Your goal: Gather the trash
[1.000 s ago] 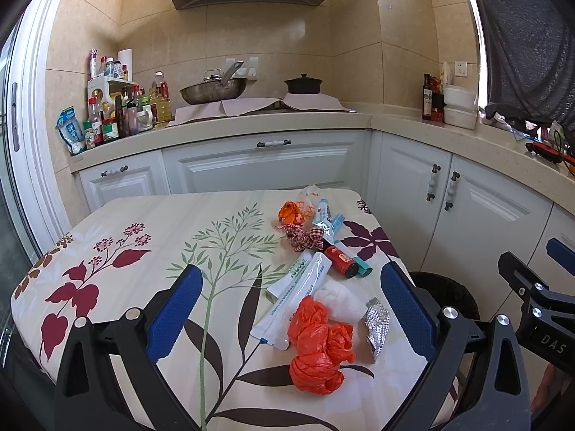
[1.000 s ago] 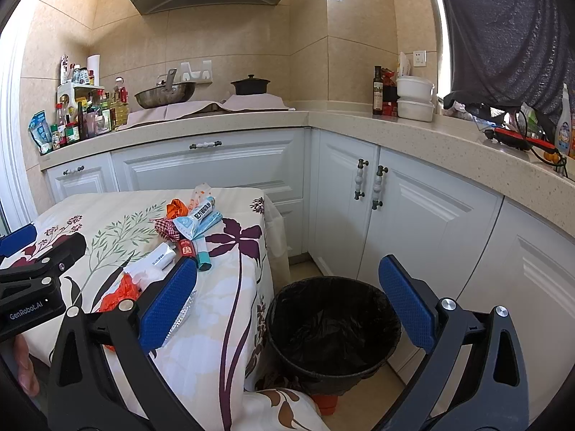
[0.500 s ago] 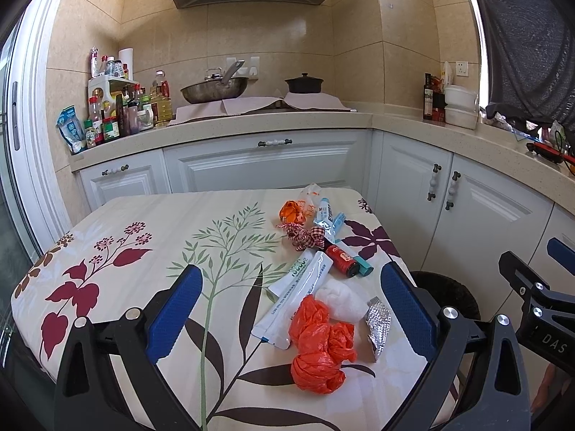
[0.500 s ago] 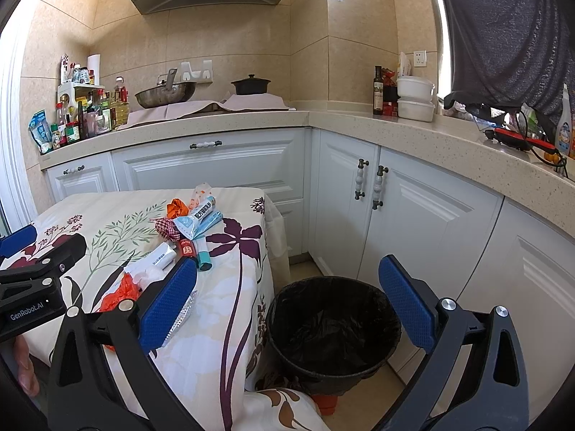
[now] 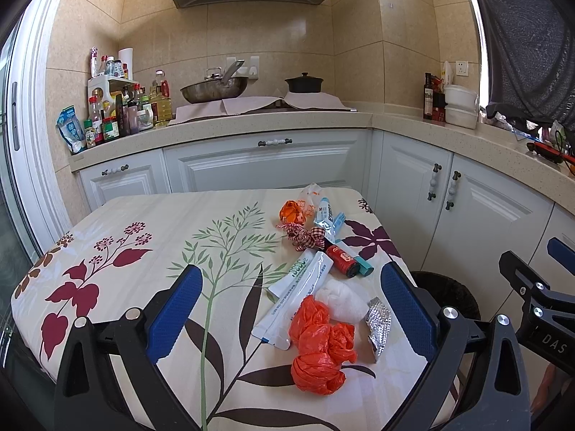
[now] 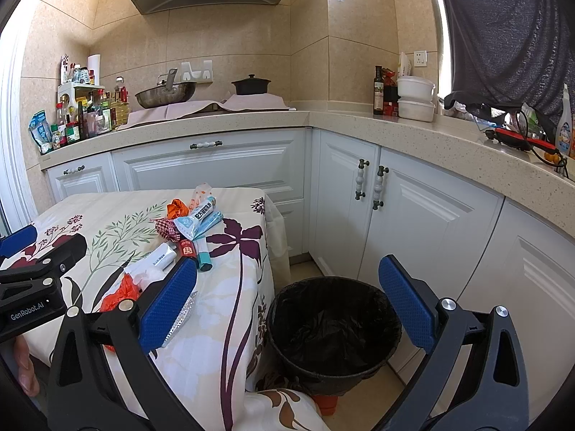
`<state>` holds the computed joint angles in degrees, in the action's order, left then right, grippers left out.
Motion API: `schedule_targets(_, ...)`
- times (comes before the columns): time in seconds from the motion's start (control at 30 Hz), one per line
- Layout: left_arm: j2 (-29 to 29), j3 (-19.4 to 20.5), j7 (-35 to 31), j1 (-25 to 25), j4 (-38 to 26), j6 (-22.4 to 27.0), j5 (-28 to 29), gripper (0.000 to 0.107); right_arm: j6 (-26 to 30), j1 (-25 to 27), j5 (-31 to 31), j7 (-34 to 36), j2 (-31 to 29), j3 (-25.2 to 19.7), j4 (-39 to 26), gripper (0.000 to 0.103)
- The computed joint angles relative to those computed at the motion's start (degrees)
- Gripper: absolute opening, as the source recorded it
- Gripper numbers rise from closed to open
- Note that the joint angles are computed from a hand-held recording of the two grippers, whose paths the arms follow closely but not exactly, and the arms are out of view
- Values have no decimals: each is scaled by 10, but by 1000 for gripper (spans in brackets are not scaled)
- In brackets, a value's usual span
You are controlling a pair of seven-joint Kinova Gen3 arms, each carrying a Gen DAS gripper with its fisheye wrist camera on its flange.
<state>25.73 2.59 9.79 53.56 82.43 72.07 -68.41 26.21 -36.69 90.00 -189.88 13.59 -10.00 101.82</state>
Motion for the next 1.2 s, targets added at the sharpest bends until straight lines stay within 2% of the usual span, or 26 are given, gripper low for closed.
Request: schedule_targets(1.2,2,0,-5,-6,3,-10,10,97,0,-1,-5,3,4,0,-1,99)
